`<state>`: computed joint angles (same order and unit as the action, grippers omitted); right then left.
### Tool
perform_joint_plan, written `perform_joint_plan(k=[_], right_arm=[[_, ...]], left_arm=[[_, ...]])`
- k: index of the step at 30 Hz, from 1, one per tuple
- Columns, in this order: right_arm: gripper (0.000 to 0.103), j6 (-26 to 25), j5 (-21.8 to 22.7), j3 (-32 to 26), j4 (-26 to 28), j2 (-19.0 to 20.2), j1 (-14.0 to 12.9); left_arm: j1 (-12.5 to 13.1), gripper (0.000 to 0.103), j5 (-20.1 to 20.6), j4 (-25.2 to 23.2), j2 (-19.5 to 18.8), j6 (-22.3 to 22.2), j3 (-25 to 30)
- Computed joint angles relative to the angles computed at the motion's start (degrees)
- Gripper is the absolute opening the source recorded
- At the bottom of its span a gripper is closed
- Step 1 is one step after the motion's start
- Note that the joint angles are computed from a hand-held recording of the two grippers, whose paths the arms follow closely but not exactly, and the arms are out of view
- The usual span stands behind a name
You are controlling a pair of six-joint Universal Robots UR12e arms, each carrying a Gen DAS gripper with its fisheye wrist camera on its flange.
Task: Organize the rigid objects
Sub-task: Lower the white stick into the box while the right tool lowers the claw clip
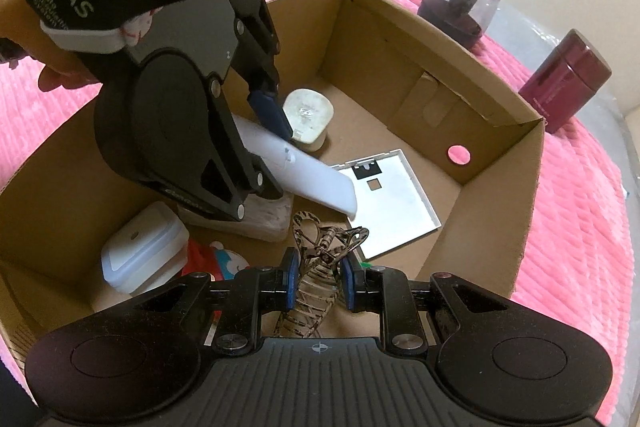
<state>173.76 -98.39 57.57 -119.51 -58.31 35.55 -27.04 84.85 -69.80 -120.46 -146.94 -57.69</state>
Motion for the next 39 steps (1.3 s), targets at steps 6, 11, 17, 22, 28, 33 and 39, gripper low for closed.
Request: perform_joint_plan(k=[6, 11, 17, 22, 28, 33, 39], right_arm=[[0.019, -0.1, -0.2, -0.4, 0.8, 0.2, 0.0], [0.019, 0.2, -0.8, -1.1, 1.6, 0.6, 0.0], [0.019, 0.4, -1.2, -2.7, 2.9, 1.6, 0.1], [0.019, 0.3, -1.5, -4.1, 4.2, 2.5, 0.1], [0.019, 0.6, -2.4, -4.7, 4.9, 3.1, 0.2], [0.019, 1.0, -3.0, -4.4, 4.3, 2.8, 0.4], [0.019, 1.4, -3.7, -4.2, 4.2, 2.3, 0.7]], left_arm=[[0.5, 0.033, -1.5, 4.2, 1.3, 0.3, -2.1], [1.3, 0.033, -4.4, 9.5, 3.3, 0.5, -5.3], [2.4, 0.033, -7.1, 13.9, 5.3, -1.0, -8.1], [3.1, 0.033, -8.5, 16.0, 6.6, -1.7, -9.9], [3.6, 0.033, -9.6, 17.3, 7.6, -2.3, -11.3], [3.9, 0.033, -10.4, 18.2, 8.3, -2.7, -12.2], [4.2, 0.033, -10.8, 18.9, 9.1, -3.6, -13.2]])
